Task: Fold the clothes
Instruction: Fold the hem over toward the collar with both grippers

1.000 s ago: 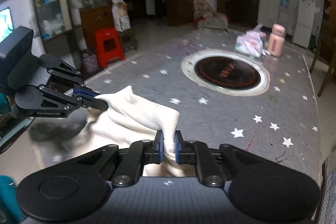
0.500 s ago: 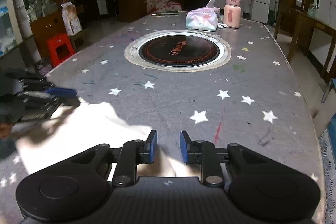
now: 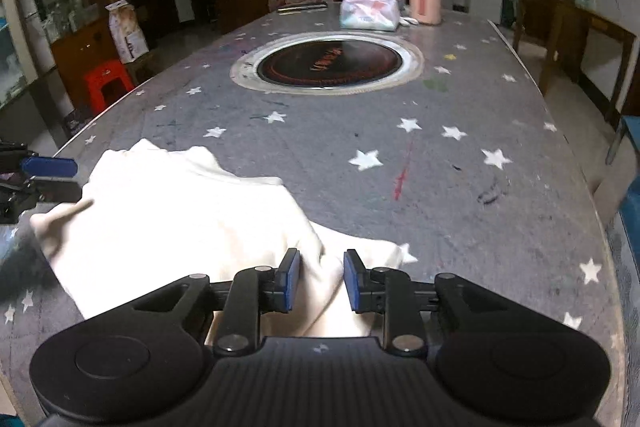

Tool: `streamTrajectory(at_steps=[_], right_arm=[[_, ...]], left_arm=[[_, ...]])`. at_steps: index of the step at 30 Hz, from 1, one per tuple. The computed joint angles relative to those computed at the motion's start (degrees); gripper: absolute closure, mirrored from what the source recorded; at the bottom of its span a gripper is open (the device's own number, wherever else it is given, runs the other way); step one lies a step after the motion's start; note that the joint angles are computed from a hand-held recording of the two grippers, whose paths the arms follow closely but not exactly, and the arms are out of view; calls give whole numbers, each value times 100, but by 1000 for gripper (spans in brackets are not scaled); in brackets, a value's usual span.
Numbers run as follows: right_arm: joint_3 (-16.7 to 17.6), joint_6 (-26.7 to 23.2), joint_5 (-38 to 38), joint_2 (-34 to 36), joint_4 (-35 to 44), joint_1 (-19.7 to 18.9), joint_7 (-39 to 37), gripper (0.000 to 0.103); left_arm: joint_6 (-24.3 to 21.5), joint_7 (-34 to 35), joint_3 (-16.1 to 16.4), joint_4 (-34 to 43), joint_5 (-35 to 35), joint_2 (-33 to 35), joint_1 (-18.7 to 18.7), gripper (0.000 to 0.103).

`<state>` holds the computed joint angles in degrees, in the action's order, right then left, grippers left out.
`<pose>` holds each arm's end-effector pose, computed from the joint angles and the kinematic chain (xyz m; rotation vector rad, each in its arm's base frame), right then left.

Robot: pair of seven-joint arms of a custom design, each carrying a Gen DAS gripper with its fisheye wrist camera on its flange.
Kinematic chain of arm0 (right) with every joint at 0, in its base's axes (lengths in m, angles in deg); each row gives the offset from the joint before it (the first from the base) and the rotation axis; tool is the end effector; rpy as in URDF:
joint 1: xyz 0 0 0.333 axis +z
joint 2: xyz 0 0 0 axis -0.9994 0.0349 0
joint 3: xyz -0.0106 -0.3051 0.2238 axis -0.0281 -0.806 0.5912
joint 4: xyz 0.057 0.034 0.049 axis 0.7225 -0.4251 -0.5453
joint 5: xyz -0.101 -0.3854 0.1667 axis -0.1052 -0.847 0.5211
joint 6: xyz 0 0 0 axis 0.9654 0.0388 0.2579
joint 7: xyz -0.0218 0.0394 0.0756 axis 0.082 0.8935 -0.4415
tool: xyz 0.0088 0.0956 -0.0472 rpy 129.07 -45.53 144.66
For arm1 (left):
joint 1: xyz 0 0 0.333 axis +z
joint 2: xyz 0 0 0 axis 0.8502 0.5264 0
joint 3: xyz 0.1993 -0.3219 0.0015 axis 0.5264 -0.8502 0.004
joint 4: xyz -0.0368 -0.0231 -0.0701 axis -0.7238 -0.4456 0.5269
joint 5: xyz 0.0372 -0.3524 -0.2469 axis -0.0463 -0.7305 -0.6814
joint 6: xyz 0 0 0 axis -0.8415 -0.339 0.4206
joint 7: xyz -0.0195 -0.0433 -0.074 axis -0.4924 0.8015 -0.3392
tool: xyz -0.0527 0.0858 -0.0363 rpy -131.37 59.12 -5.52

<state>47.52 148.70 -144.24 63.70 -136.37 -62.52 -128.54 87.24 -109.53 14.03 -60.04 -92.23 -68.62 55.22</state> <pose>0.4759 0.3170 0.3194 -1.5458 1.9548 -0.7262 0.6457 -0.1870 0.3341 -0.7904 2.5099 -1.1801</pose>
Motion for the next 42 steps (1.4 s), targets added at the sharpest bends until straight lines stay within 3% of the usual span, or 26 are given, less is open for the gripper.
streamTrajectory(at_steps=[4, 8, 15, 20, 26, 33, 38, 40, 42], right_arm=[[40, -298, 206, 44, 67, 85, -427, 97], [87, -817, 674, -6, 107, 214, -917, 97], [12, -824, 711, -84, 80, 202, -770, 88], [-29, -93, 212, 96, 382, 55, -596, 88], [-188, 353, 181, 649, 910, 23, -741, 88], [-322, 381, -123, 465, 717, 46, -365, 88], [-80, 105, 95, -134, 159, 78, -661, 88], [32, 88, 137, -307, -13, 103, -674, 88], [128, 87, 166, -391, -123, 133, -708, 88]], left_arm=[[99, 441, -30, -80, -130, -11, -34, 62], [163, 212, 12, -12, 204, 125, -113, 63], [-106, -164, -125, 203, 453, 191, 18, 63], [-57, -853, -163, 659, 1127, 535, -219, 68], [228, -2052, -132, 1314, 2323, 1183, -547, 72], [535, -2198, -661, 1356, 2700, 1362, -161, 72], [772, -1583, -1431, 998, 2331, 1208, 463, 72], [506, -1041, -1735, 754, 1943, 1031, 777, 72], [157, -583, -1839, 497, 1650, 815, 920, 72]])
